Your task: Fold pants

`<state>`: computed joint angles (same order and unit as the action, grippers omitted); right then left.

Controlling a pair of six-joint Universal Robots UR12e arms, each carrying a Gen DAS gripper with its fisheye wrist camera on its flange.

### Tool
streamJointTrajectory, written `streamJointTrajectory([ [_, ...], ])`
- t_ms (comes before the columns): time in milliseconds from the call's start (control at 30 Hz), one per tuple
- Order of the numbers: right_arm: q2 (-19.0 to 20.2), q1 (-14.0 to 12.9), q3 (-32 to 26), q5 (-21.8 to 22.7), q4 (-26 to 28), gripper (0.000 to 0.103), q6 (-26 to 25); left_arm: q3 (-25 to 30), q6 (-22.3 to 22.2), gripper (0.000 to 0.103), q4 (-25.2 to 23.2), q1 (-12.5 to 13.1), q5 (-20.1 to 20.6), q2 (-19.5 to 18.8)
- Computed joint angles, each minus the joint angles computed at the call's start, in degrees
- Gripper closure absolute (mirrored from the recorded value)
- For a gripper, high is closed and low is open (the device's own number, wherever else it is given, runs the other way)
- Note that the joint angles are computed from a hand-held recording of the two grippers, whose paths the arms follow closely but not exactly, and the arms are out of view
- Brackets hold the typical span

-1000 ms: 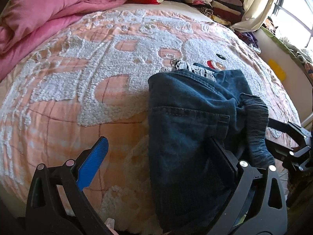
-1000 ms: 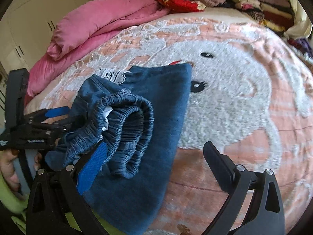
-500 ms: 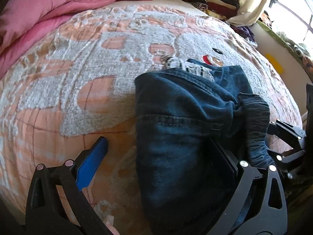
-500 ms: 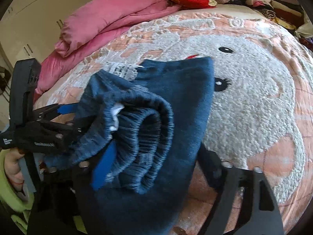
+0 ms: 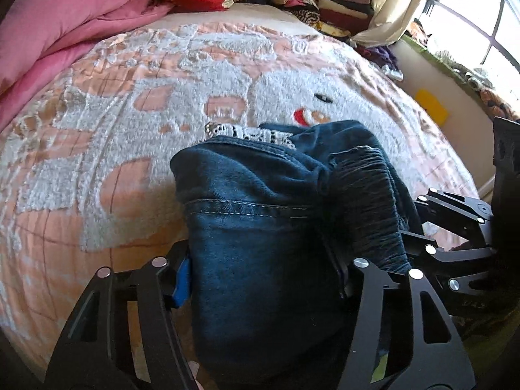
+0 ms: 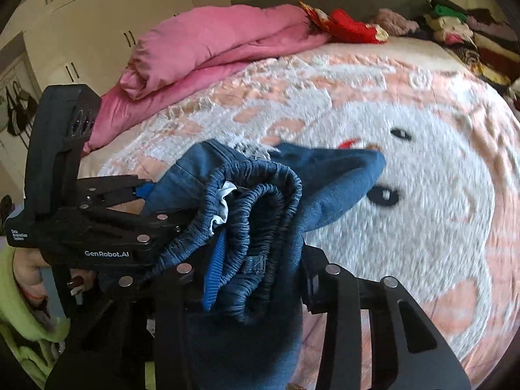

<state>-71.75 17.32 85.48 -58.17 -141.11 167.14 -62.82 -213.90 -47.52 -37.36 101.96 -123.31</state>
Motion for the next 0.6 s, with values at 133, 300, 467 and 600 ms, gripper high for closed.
streamJointTrajectory([
  [133, 1.09, -0.06, -2.19, 0.16, -1.77, 0.066, 0.38, 1.68, 0.62, 0.053, 0.52, 0.41, 0.75, -0.56],
  [300, 3.05, -0.09, -5.48, -0.06, -2.91, 0.066, 1.16, 4.82, 1.51, 0.053, 0.35, 1.2, 1.82, -1.76],
  [467, 5.31, -0.1, -8.91, -0.14, -2.25, 0.066, 1.15, 7.01, 1.88, 0.053, 0.15, 2.15, 2.14, -2.76],
  [600, 6.87, 0.25, -11.05, -0.56, -1.12, 0.066, 1.14, 8.22, 1.9, 0.053, -0.03, 2.7, 2.17, -3.39],
])
